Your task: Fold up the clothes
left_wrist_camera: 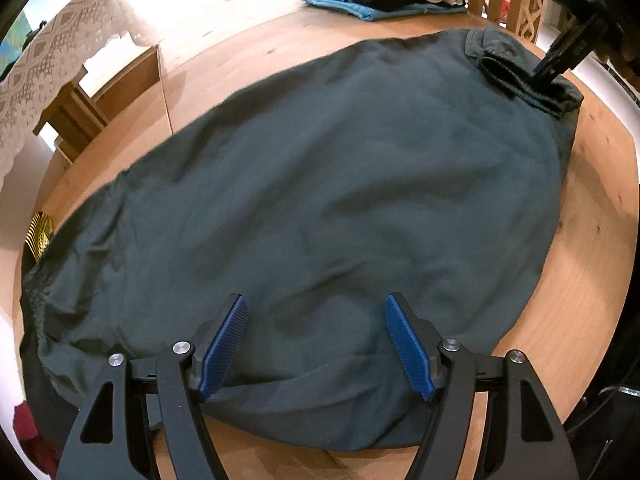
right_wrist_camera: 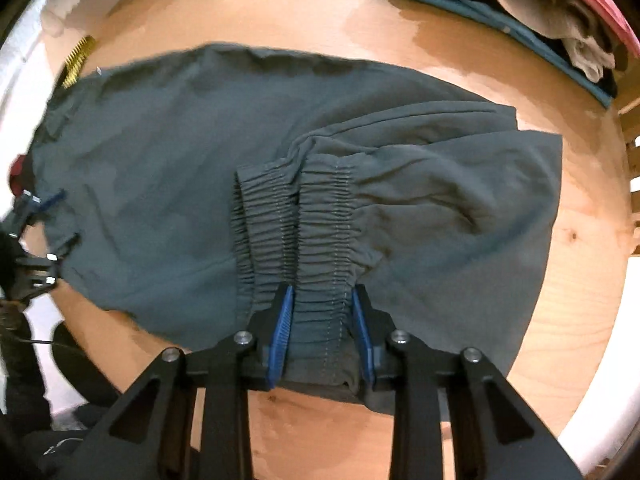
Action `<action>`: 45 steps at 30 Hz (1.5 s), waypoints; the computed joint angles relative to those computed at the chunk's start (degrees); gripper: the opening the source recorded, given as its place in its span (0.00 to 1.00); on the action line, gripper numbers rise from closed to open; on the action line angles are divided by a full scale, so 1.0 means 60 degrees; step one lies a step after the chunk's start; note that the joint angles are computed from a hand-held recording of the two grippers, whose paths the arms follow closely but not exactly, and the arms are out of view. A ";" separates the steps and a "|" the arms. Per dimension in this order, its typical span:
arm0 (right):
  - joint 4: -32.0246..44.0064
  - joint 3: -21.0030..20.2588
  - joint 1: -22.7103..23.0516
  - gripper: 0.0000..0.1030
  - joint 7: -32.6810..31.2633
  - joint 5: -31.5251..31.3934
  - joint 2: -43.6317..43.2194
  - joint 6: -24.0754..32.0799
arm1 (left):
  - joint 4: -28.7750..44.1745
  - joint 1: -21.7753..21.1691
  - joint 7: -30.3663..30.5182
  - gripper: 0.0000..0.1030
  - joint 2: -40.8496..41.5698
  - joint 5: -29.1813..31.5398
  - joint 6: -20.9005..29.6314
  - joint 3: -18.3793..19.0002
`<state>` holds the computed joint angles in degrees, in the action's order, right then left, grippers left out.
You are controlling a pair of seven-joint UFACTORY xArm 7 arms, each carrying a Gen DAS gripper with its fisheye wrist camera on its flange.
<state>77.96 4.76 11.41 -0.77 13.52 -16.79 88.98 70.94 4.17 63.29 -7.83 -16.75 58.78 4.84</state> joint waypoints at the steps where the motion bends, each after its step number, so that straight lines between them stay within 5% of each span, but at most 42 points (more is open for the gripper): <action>1: -0.0039 -0.0122 -0.0028 0.28 -0.0066 0.0203 -0.0097 -0.0003 | 0.0008 0.0009 -0.0011 0.70 0.0016 -0.0041 0.0023 0.0016; 8: 0.0201 -0.0723 -0.0336 0.28 -0.0270 0.1300 -0.0434 -0.0080 | -0.0103 0.0049 0.0016 0.70 -0.0036 -0.0146 -0.0049 0.0032; 14: 0.0913 -0.0477 -0.0182 0.28 -0.0358 0.1489 -0.0206 -0.0026 | -0.0095 0.0047 0.0056 0.70 -0.0014 -0.0201 -0.0037 0.0058; 20: 0.0568 0.0382 0.0181 0.28 0.0049 0.0118 0.0230 -0.0181 | -0.0092 0.0072 0.0169 0.70 -0.0003 -0.0291 -0.0011 0.0084; 27: 0.0214 0.0528 0.0535 0.33 0.0240 -0.0200 0.0411 0.0088 | -0.0082 0.0117 0.0365 0.70 -0.0003 -0.0417 0.0079 0.0125; 33: 0.1064 0.1064 0.0817 0.39 0.1002 -0.1788 0.0907 0.0557 | -0.0126 0.0138 0.0531 0.70 -0.0020 -0.0576 0.0067 0.0155; 45: 0.2608 0.1331 0.1832 0.46 0.2015 -0.3202 0.2687 0.1572 | -0.0072 0.0209 0.0832 0.70 -0.0078 -0.0528 0.0267 0.0186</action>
<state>93.61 12.74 22.41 11.32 -5.70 -0.66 98.41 70.50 5.43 68.28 -8.30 -19.92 60.38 5.95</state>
